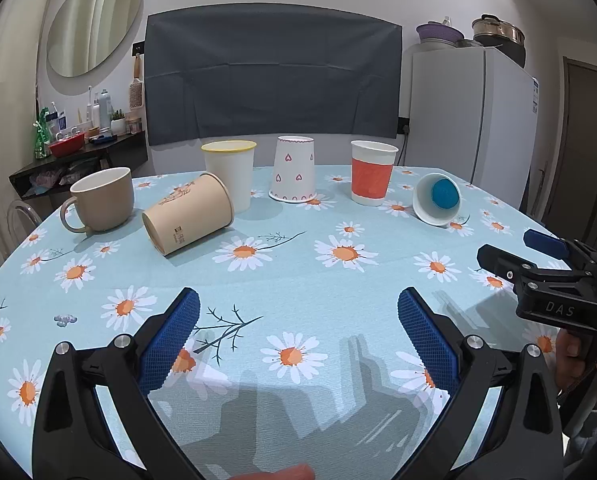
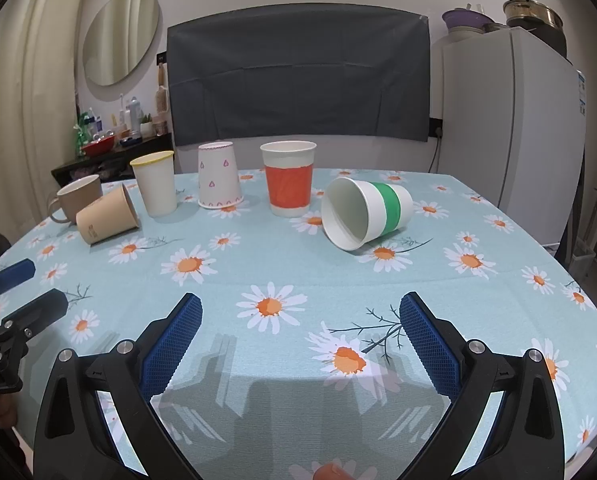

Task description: Flip cup upside down

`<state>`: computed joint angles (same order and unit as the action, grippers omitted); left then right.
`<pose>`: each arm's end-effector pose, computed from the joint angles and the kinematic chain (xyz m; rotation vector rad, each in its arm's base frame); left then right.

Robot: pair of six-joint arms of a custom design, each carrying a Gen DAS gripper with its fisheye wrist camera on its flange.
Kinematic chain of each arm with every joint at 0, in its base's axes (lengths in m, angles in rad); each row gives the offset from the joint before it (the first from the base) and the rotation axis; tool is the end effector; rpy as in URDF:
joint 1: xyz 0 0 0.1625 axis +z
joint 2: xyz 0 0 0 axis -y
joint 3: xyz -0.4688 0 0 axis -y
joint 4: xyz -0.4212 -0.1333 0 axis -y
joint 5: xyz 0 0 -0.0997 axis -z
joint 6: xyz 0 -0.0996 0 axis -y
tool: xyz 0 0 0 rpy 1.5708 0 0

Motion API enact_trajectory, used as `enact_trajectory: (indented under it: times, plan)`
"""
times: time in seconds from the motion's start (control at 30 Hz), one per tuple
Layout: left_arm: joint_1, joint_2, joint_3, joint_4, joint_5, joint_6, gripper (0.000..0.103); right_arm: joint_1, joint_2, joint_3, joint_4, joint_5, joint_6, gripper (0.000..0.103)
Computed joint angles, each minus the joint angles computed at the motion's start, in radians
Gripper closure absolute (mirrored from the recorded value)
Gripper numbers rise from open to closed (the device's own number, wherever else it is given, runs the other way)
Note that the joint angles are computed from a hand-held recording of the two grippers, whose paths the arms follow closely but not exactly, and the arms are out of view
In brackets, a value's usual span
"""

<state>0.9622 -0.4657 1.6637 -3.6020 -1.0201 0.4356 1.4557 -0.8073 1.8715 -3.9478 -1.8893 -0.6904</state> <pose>-0.2493 -0.6821 -0.0025 0.9530 2.2685 -1.1360 0.0273 -0.6529 0.2051 0.3341 -2.0122 1.3073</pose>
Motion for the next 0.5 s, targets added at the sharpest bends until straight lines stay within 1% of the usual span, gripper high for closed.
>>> enact_trajectory:
  times: [0.17, 0.5]
  plan:
    - [0.003, -0.003, -0.001, 0.011, 0.001, -0.019, 0.006, 0.0, 0.0, 0.0, 0.0, 0.001, 0.0, 0.008]
    - [0.004, -0.003, -0.001, 0.011, 0.0, -0.018, 0.006, -0.001, 0.002, -0.001, -0.002, -0.001, 0.0, 0.008]
